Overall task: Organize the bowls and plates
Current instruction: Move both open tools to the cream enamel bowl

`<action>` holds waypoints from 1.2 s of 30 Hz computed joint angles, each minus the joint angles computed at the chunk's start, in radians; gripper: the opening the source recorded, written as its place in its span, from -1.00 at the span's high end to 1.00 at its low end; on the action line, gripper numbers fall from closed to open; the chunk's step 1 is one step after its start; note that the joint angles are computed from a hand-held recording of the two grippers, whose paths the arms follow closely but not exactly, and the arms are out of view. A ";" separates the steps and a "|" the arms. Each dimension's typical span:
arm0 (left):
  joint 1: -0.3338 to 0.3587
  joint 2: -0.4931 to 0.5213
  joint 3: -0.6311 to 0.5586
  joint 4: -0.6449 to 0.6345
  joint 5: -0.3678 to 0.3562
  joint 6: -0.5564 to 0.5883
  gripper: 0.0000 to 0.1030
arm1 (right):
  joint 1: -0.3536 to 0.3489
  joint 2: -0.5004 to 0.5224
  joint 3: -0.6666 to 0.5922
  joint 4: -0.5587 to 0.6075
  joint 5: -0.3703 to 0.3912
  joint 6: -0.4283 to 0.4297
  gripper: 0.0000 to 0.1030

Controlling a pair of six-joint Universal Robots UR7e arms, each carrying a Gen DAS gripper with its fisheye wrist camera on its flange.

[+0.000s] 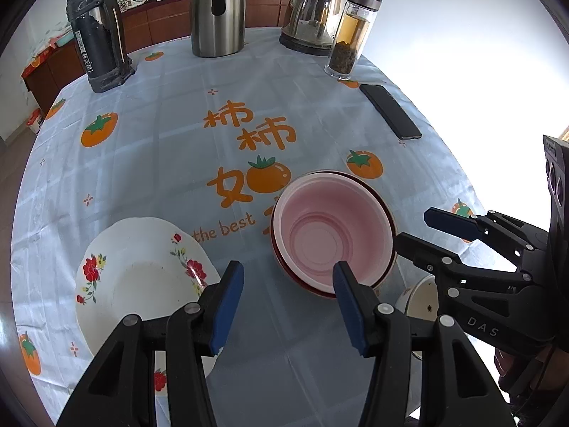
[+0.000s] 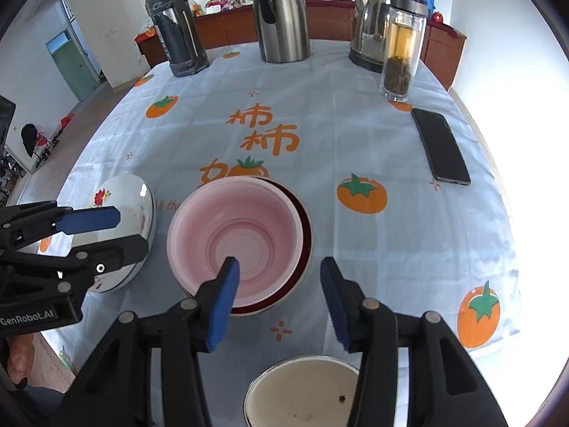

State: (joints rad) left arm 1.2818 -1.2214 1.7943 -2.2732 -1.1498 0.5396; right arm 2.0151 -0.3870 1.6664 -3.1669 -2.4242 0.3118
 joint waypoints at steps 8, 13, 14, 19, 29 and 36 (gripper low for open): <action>-0.006 -0.042 0.035 0.009 -0.005 -0.001 -0.07 | 0.024 -0.005 0.023 -0.004 -0.024 0.035 -0.02; -0.010 -0.069 0.054 0.019 -0.011 -0.003 -0.07 | 0.041 -0.011 0.044 -0.005 -0.037 0.063 -0.04; -0.011 -0.075 0.058 0.022 -0.013 -0.003 -0.07 | 0.044 -0.013 0.050 -0.005 -0.039 0.069 -0.05; -0.021 -0.110 0.098 0.017 -0.015 0.012 -0.07 | 0.054 -0.025 0.083 0.001 -0.050 0.108 -0.07; -0.036 -0.163 0.180 0.043 -0.026 0.025 -0.07 | 0.069 -0.056 0.180 0.006 -0.070 0.207 -0.10; -0.046 -0.176 0.232 0.044 -0.030 0.020 -0.07 | 0.060 -0.083 0.256 0.004 -0.071 0.268 -0.10</action>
State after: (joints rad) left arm 1.2358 -1.3978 2.0262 -2.2287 -1.1800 0.5600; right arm 2.0750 -0.4696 1.9224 -3.1634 -2.4954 0.5799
